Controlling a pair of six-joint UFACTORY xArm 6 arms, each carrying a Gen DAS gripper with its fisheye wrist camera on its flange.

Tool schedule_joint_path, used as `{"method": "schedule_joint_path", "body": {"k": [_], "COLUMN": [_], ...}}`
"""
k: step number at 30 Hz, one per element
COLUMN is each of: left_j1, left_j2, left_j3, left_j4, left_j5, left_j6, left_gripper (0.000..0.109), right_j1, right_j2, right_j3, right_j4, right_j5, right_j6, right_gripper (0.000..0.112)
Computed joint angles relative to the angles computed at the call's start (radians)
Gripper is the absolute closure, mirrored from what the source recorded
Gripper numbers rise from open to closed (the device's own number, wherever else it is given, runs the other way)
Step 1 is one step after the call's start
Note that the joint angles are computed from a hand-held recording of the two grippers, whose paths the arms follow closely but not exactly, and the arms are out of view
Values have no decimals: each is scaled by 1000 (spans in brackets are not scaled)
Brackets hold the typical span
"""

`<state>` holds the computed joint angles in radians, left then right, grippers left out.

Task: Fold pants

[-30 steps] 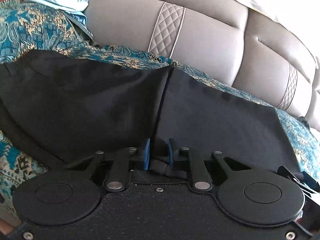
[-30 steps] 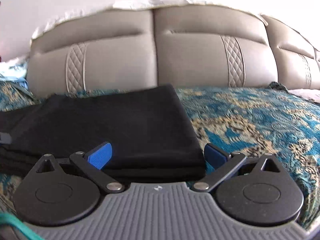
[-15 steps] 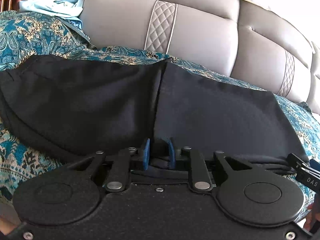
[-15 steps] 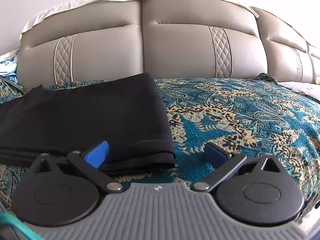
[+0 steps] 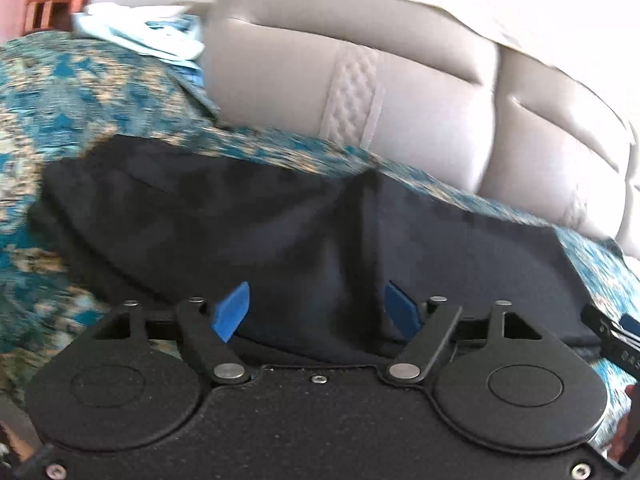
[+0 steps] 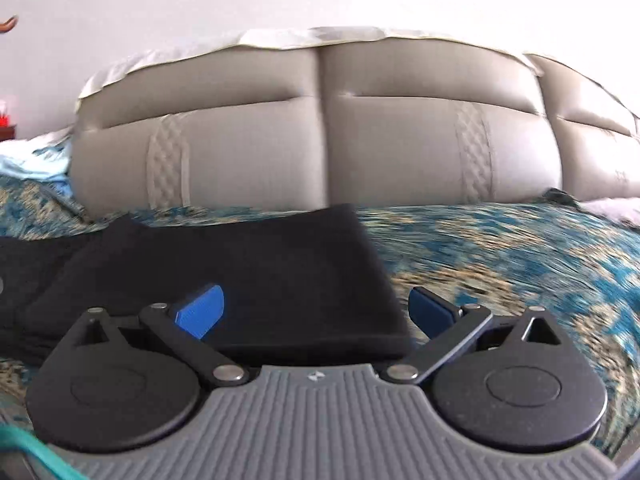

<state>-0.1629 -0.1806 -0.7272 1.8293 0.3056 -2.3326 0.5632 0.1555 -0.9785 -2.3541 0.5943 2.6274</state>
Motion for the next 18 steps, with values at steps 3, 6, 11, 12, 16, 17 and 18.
{"method": "schedule_joint_path", "body": {"k": [3,6,11,12,16,17,18], "left_j1": [48,102,201,222,296,315,333], "left_j2": [-37,-61,-87,-86,-62,-51,-36], "left_j3": [40,68,104,108,107,101,92], "left_j4": [-16,-68,-33,-26,20,38,57], "left_j5": [30,48,44,39,12,-3,-18], "left_j6": [-7,20,-72,-87,-175,-206,-238], "left_gripper": [28,27,25,25,25,25,25], "right_j1": [17,45,107,116,123,117,112], "right_j2": [53,120,238,261,358,383,406], "right_j3": [-98,-203,-371,-405,-542,-570,-593], "right_j4": [22,3,-32,-28,102,180,266], "right_j5": [-75,-138,-191,-210,-313,-338,-353], "right_j6": [-27,-2,-15,-32,-171,-239,-318], "right_gripper": [9,9,9,9,9,9,9]}}
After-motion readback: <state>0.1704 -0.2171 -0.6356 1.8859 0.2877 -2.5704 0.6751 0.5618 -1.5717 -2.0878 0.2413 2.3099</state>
